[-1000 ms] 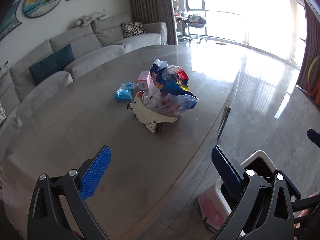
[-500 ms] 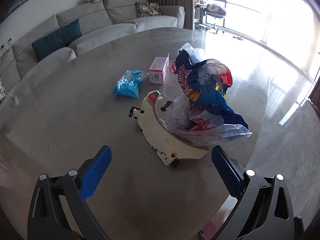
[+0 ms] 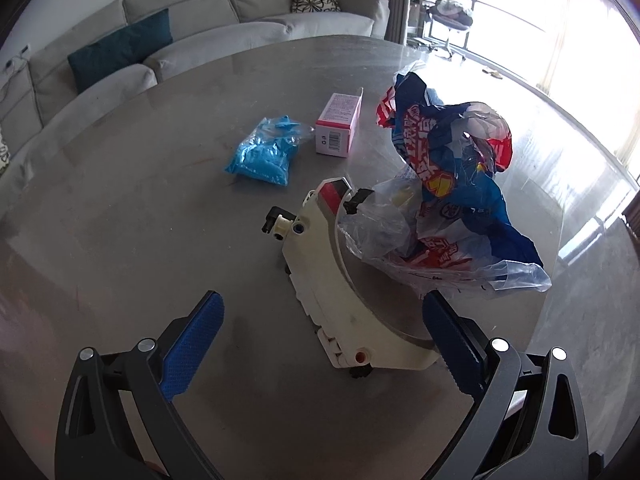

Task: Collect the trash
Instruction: 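Reach the left tool to the cream-white plastic piece and close on it, then grasp the crumpled blue-and-red snack bag with the right tool while the left tool holds the white piece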

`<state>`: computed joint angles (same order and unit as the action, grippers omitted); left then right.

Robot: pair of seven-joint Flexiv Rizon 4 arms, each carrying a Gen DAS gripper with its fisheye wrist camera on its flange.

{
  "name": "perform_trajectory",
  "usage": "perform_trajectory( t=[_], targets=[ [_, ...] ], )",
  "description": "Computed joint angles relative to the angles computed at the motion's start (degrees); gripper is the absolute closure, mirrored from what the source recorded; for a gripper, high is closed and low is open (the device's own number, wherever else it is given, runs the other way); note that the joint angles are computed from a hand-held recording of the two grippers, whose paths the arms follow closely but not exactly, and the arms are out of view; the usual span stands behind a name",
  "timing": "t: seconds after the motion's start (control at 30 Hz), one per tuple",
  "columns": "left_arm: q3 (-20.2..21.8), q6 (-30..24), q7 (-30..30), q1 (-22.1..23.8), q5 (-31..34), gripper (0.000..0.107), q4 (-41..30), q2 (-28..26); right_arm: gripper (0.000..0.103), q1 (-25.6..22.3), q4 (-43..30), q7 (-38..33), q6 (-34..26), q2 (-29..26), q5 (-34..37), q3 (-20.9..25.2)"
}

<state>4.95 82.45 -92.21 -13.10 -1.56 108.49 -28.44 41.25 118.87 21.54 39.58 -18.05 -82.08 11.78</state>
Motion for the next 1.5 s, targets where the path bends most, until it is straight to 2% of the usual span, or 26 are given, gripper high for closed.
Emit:
perform_trajectory(
  t=[0.03,0.1,0.13,0.2,0.23,0.3,0.37,0.43,0.53,0.73,0.77,0.93,1.0,1.07,1.23,1.43,1.5],
  targets=[
    [-1.5,0.6,0.8,1.2,-0.7,0.014,0.7,0.2,0.005,0.0,-0.1,0.0,0.1,0.0,-0.1,0.0],
    [-1.8,0.2,1.2,1.3,-1.0,0.021,0.9,0.1,0.005,0.0,0.0,0.0,0.2,0.2,-0.3,0.1],
    [-2.2,0.0,1.9,1.5,-1.1,0.028,1.0,0.1,0.005,0.1,0.0,-0.1,0.1,0.2,-0.3,0.1],
    [-0.4,-0.3,0.6,0.0,1.2,0.036,0.6,0.0,0.005,0.3,-0.2,-0.4,-0.1,0.2,-0.2,0.2],
    [-1.3,0.6,2.3,0.6,0.1,0.044,1.2,0.1,0.005,0.3,-0.2,-0.4,0.0,0.2,-0.3,0.3],
    [-1.8,0.5,3.0,0.8,-0.1,0.052,1.7,0.6,0.004,0.3,-0.2,-0.5,0.1,0.2,-0.2,0.3],
    [-4.0,1.3,4.6,2.6,-1.5,0.068,3.1,1.3,0.005,0.6,-0.4,-0.9,0.0,-0.1,0.2,0.4],
    [-5.3,1.1,6.2,3.7,-2.7,0.069,3.7,1.7,0.005,0.9,-0.7,-1.2,0.0,-0.2,0.4,0.4],
    [-2.6,2.3,5.6,1.5,-1.4,0.072,4.1,2.1,0.005,1.1,-0.8,-1.3,0.2,-0.2,0.4,0.4],
    [-0.1,5.3,4.8,-0.6,0.0,0.073,5.9,4.0,0.005,1.1,-0.6,-1.5,0.7,0.2,0.1,0.4],
    [1.6,5.5,3.9,-1.9,0.8,0.073,5.9,4.2,0.005,1.1,-0.6,-1.6,0.7,0.3,0.0,0.4],
    [2.1,6.9,4.0,-1.3,1.4,0.073,7.5,6.5,0.005,1.4,-1.5,-1.8,0.6,0.1,-0.7,0.4],
    [4.5,6.8,2.8,-2.8,2.6,0.073,7.6,7.3,0.005,1.6,-1.9,-1.8,0.5,0.0,-1.2,0.3],
    [4.6,7.3,2.7,-2.3,3.2,0.073,8.9,8.7,0.004,1.8,-2.4,-1.9,0.6,-0.2,-1.6,0.3],
    [11.4,7.4,-2.3,-6.2,9.3,0.073,10.8,12.0,0.005,1.8,-4.4,-1.7,1.9,-1.3,-3.3,-0.4],
    [9.5,7.1,-3.5,-2.1,11.8,0.073,12.5,14.8,0.005,1.7,-9.2,-2.9,4.7,-4.3,-5.5,-2.3],
    [7.7,7.6,-2.6,0.1,11.7,0.072,13.3,15.5,0.004,1.6,-11.2,-4.0,5.8,-5.6,-5.7,-3.1]
  ],
)
